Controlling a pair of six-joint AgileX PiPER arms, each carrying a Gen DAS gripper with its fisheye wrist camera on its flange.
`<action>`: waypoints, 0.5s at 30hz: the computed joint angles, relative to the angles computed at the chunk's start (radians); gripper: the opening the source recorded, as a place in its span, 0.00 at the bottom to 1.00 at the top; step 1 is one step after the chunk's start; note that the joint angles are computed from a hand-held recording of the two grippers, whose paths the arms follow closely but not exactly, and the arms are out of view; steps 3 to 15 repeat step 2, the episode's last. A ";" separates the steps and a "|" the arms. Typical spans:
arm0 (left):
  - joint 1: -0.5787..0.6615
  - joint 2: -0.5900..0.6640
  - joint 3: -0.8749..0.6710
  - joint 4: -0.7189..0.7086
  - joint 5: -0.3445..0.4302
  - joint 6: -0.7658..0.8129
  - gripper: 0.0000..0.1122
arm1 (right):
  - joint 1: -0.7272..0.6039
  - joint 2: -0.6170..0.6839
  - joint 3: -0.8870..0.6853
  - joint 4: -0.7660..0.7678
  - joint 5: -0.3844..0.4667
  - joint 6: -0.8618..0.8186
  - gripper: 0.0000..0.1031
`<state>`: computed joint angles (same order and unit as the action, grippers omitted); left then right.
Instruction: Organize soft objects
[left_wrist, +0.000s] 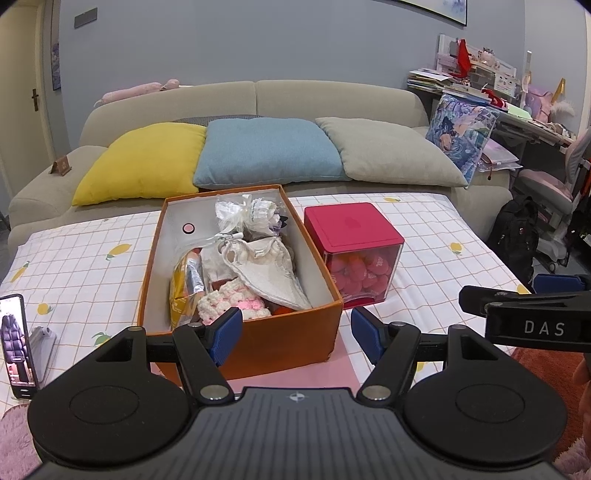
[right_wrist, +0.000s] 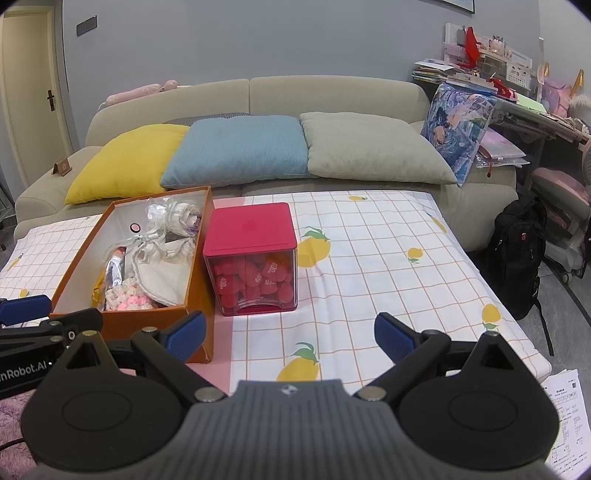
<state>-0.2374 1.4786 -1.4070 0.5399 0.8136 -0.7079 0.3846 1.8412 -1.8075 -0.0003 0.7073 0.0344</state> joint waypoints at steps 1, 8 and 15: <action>0.000 0.001 -0.001 0.000 0.002 -0.003 0.71 | 0.000 0.000 0.000 -0.001 0.001 0.000 0.93; 0.000 0.001 -0.002 0.003 0.006 -0.007 0.72 | 0.001 0.002 -0.003 -0.002 0.003 0.002 0.93; 0.000 0.001 -0.002 0.003 0.006 -0.007 0.72 | 0.001 0.002 -0.003 -0.002 0.003 0.002 0.93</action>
